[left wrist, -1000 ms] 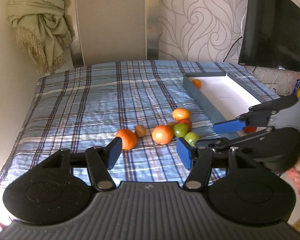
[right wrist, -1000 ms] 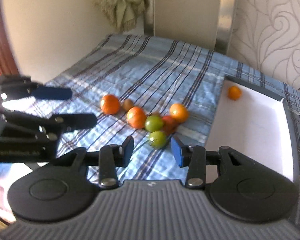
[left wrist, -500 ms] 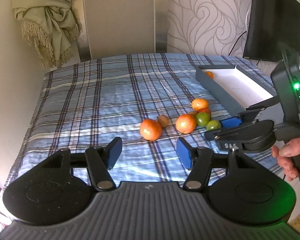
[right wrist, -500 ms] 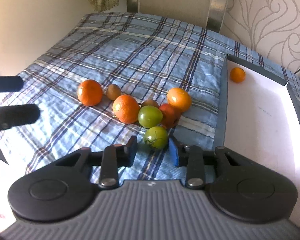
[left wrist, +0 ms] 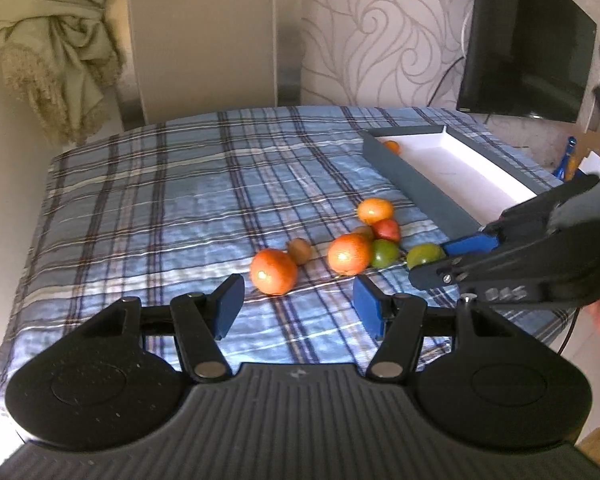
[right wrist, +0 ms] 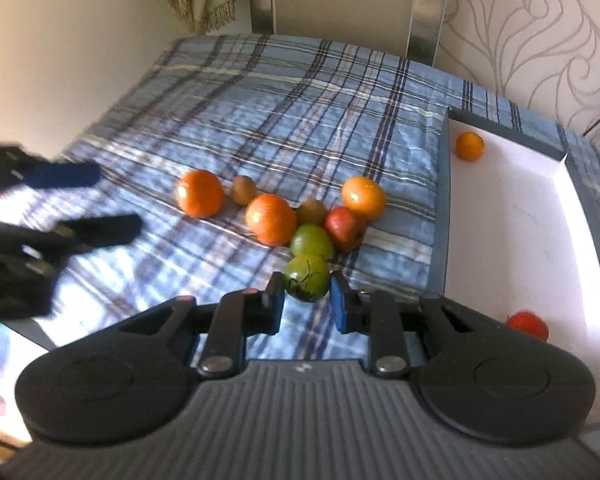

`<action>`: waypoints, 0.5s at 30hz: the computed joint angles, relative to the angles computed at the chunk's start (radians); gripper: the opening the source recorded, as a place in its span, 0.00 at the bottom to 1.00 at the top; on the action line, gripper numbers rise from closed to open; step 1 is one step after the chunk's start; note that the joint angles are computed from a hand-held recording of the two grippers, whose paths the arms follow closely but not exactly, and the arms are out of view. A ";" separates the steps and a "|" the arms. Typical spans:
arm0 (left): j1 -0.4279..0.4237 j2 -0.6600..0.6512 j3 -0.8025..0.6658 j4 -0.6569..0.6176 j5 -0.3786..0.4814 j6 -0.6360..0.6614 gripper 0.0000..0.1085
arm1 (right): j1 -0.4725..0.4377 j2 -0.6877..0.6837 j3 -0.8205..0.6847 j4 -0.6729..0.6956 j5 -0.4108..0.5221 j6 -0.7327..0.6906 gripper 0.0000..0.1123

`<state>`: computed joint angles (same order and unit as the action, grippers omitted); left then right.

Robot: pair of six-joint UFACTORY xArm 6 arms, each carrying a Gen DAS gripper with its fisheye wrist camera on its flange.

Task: Organize fruits
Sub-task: 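Grasp the green fruit in the pile with the right gripper, then close left gripper on another orange while right gripper holds the green fruit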

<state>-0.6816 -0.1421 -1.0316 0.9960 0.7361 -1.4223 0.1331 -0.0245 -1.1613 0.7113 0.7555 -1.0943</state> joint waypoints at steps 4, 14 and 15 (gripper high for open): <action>0.009 0.025 -0.009 -0.003 -0.024 -0.012 0.61 | -0.030 -0.053 -0.006 0.056 0.082 -0.021 0.25; 0.046 0.078 -0.018 -0.006 -0.019 -0.014 0.61 | -0.085 -0.132 0.046 0.121 0.156 -0.074 0.25; 0.052 0.081 -0.017 -0.003 -0.022 -0.017 0.61 | -0.090 -0.134 0.046 0.123 0.155 -0.072 0.25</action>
<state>-0.6296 -0.0609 -1.0483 0.9925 0.7139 -1.4389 0.0433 -0.1582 -1.1151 0.8347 0.9104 -1.1665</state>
